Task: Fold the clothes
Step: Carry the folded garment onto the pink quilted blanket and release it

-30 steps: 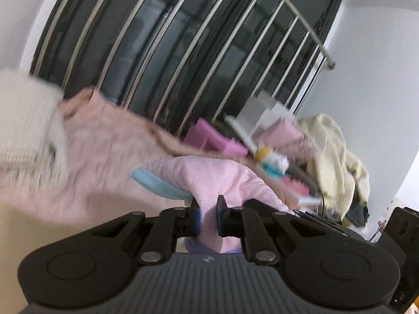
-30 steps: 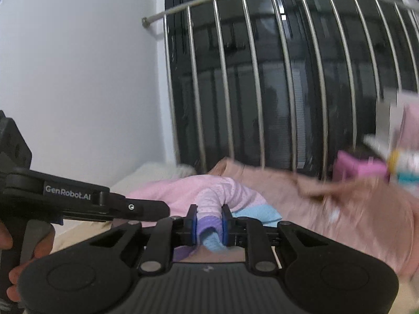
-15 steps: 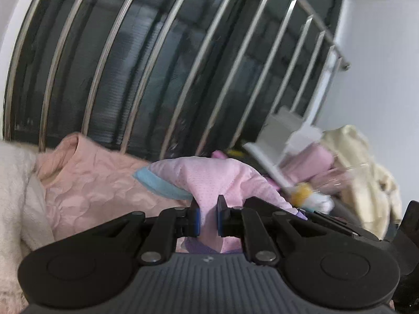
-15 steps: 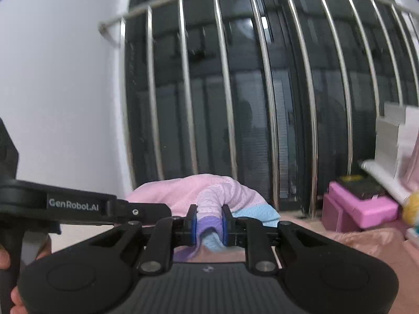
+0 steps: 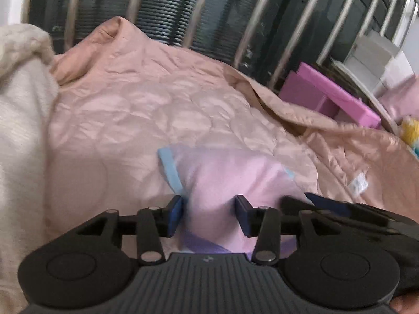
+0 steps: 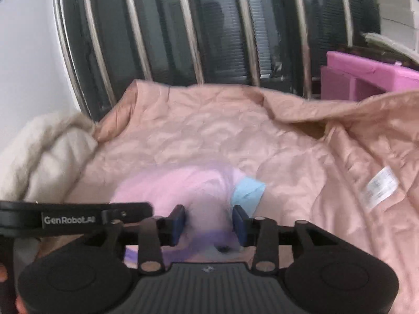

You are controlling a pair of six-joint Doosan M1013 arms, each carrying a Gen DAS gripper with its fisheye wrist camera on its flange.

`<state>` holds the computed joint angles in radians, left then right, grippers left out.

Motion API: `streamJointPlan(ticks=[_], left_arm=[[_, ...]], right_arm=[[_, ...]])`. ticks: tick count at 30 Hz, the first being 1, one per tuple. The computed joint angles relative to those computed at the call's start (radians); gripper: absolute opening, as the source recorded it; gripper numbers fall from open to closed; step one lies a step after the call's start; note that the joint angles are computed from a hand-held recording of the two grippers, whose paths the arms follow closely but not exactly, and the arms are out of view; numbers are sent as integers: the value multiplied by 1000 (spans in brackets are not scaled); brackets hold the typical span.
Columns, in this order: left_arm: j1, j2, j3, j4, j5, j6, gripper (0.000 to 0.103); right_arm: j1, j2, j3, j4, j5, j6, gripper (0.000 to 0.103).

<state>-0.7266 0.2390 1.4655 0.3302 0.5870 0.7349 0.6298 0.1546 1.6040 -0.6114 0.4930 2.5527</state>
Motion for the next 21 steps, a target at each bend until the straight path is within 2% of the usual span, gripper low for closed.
streamJointPlan(ticks=[2, 3, 4, 5, 7, 11, 13, 14, 15, 18, 21], left_arm=[[1, -1, -4, 17, 12, -57, 45], [-1, 7, -14, 1, 32, -40, 43], [-5, 20, -30, -16, 64, -7, 41], [-13, 27, -33, 8, 76, -6, 42], [-28, 16, -14, 88, 66, -40, 42], [-35, -23, 22, 120, 37, -68, 42], [-47, -11, 6, 141, 89, -41, 42], [-53, -1, -6, 147, 122, -24, 41], [-58, 4, -12, 155, 144, -23, 42], [-77, -23, 13, 236, 166, -139, 42], [-128, -85, 54, 399, 238, -232, 45]], right_arm=[[-5, -10, -3, -17, -1, 49, 37], [-8, -8, -11, -2, 10, 54, 32], [-12, 5, -28, 43, 34, 12, 18], [-16, 22, -46, 93, 68, -36, 11], [-16, 47, -66, 117, 114, -64, 12], [15, 16, -39, -52, 124, 94, 13], [24, -4, -23, -93, 102, 125, 13], [22, -5, -18, -47, 78, 73, 12], [26, 1, -24, -37, 101, 57, 11], [44, 22, -43, -37, 180, 42, 14], [89, -26, -16, -161, 189, 159, 14]])
